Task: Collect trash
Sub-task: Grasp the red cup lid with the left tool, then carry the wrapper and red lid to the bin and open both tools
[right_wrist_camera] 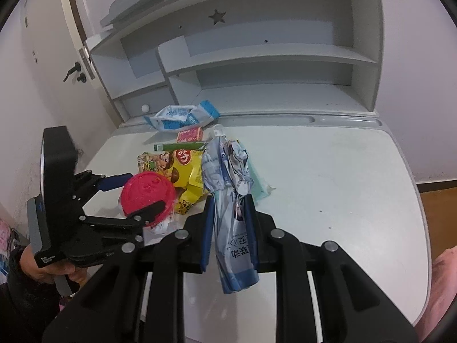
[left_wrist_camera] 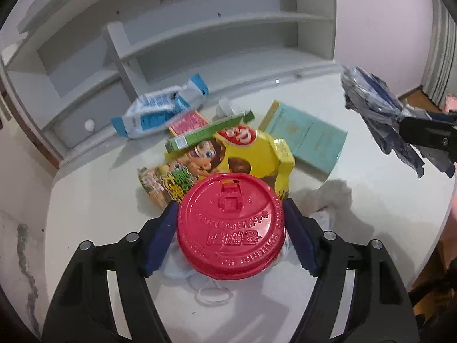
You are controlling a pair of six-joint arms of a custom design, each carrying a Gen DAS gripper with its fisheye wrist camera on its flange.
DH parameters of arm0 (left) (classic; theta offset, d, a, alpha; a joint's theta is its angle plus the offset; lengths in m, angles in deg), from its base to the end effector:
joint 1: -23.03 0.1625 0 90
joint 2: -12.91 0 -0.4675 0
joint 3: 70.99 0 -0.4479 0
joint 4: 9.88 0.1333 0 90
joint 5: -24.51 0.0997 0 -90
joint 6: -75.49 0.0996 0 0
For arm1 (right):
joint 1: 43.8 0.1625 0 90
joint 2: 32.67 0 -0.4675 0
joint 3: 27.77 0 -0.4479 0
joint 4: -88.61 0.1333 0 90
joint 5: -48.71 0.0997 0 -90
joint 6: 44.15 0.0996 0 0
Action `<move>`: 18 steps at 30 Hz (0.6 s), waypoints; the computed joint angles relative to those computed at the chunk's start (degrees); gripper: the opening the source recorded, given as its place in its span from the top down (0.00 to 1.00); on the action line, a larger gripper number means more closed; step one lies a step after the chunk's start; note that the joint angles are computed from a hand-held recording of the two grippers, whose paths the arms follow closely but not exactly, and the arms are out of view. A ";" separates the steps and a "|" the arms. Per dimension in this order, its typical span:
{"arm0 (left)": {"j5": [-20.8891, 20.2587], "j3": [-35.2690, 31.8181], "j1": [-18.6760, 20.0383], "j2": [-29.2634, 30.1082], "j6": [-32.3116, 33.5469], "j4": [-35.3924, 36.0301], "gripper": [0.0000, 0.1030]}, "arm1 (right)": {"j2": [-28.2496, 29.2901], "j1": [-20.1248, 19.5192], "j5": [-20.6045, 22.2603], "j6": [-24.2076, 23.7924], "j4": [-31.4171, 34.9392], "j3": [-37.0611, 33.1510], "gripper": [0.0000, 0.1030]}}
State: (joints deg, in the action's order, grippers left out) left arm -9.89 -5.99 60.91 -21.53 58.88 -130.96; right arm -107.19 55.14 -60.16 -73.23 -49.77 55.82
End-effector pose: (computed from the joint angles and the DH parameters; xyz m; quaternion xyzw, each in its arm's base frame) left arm -0.5555 -0.7052 0.1438 0.2677 0.8431 -0.2666 0.3827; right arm 0.2092 -0.6797 0.5327 0.2505 -0.8963 0.2997 0.2100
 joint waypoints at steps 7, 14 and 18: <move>2.52 -1.83 -3.04 0.73 4.99 -7.55 0.30 | -5.28 -2.39 1.54 -0.08 -3.11 1.47 0.79; -10.82 -13.22 -6.13 10.54 15.00 -16.45 0.30 | -15.57 -11.74 -1.42 3.11 -7.74 5.26 0.79; -22.89 -24.12 -7.67 19.76 17.65 -12.83 0.30 | -22.02 -20.31 -1.90 6.90 -9.34 8.14 0.79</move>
